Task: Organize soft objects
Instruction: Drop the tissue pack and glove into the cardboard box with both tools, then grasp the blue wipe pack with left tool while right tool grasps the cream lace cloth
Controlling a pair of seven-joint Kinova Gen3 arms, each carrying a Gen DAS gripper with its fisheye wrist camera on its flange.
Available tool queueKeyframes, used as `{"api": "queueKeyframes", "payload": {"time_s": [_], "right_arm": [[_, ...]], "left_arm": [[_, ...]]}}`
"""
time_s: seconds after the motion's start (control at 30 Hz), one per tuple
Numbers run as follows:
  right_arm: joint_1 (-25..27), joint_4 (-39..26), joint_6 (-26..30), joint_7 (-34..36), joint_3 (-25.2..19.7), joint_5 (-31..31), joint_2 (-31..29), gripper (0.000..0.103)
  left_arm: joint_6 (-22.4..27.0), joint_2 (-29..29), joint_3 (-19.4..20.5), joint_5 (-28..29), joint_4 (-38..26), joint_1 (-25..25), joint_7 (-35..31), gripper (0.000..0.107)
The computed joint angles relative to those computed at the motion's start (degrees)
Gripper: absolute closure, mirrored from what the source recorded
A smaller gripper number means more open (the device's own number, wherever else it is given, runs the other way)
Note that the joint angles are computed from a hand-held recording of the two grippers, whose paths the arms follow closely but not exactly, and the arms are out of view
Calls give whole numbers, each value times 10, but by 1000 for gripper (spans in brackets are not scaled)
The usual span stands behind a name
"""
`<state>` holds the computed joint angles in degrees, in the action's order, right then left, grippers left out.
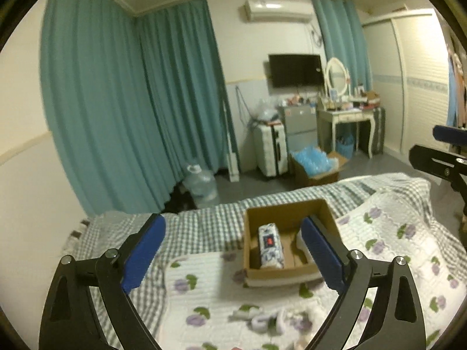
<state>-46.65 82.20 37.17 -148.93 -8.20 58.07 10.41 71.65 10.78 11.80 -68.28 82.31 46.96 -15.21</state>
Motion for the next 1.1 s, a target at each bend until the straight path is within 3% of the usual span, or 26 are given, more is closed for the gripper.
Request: {"api": "queueKeyframes", "payload": {"time_s": [0.17, 0.27, 0.43, 0.6, 0.67, 0.77, 0.93, 1.1], "right_arm": [[-15, 74, 41, -59, -32, 25, -47, 0], [-23, 134, 60, -128, -56, 70, -58, 0], [-18, 219, 34, -244, -78, 142, -44, 0], [-36, 260, 38, -361, -61, 235, 35, 0], [-34, 263, 27, -382, -52, 250, 67, 0], [-23, 264, -9, -386, -38, 239, 101, 0], [-11, 261, -43, -350, -15, 184, 126, 0], [-12, 267, -91, -355, 14, 175, 125, 0]], "left_arm": [[48, -40, 32, -6, 82, 27, 84, 12], [51, -44, 49, 0, 132, 30, 150, 12], [57, -31, 69, 4, 202, 43, 253, 12], [-24, 5, 60, 25, 255, 36, 344, 12], [-62, 37, 33, 38, 259, 50, 352, 12], [-122, 78, -12, 63, 256, 76, 320, 12], [-229, 98, 54, 55, 276, -6, 319, 12], [-285, 106, -17, 92, 262, 25, 268, 13]]}}
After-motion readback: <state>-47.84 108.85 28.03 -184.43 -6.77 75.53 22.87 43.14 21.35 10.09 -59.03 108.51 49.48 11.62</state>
